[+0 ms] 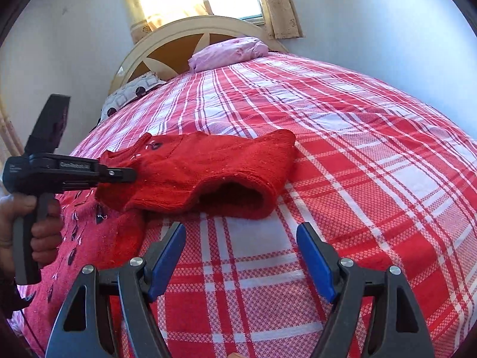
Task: Fold small clothes
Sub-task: 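Fold the held sleeve across the sweater body with the left tool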
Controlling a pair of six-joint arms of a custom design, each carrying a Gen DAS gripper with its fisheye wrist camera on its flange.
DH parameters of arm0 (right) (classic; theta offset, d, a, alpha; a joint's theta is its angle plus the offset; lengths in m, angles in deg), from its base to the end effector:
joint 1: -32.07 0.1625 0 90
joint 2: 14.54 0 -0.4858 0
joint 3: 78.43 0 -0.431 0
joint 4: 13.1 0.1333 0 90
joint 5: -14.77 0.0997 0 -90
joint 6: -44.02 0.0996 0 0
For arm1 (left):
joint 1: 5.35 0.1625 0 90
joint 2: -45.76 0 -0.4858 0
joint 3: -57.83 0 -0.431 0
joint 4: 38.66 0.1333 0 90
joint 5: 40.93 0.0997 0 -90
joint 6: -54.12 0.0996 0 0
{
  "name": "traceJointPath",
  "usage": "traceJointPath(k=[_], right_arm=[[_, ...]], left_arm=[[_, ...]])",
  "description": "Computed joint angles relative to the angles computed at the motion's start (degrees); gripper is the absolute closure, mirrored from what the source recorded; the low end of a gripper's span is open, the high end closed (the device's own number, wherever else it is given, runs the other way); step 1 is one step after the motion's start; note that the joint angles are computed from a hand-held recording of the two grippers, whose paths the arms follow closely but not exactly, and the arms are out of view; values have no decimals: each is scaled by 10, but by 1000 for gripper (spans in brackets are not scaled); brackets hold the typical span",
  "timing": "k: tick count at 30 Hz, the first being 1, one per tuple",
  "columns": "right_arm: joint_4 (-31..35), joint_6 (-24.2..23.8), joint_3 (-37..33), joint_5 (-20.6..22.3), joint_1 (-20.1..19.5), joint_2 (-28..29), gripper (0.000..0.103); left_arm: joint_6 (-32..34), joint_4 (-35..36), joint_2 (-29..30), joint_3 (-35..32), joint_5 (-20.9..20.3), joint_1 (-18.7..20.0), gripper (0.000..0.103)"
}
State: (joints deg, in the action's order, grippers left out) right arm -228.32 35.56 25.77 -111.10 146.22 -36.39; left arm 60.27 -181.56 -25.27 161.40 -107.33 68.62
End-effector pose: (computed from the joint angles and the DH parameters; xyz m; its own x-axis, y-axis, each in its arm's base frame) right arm 0.3287 -0.5499 -0.0752 -0.8486 -0.0665 0.5249 -0.4294 0.6662 -0.6098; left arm -0.0121 -0.6692 0.3392 -0.8862 0.2150 -0.4105 0.3559 0.8831 -0.3057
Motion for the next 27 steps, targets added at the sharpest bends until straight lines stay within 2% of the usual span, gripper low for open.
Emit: traceJointPath(k=[2,13,20,27], right_arm=[[-1,-1,-1,-5,1,2,26],[7,-3,-8,-26,5,8,26],[8,-6,-11,-29,6,9,26],[7,-7,-14,-39,10,12,26]], left_arm=[[-3,1,-6,-4,-16,6,93],[2,-47,-67,1,-20,18,95],[5,-94,-107,16,5,34,95],[7,-107,-127,23,18,58,95]])
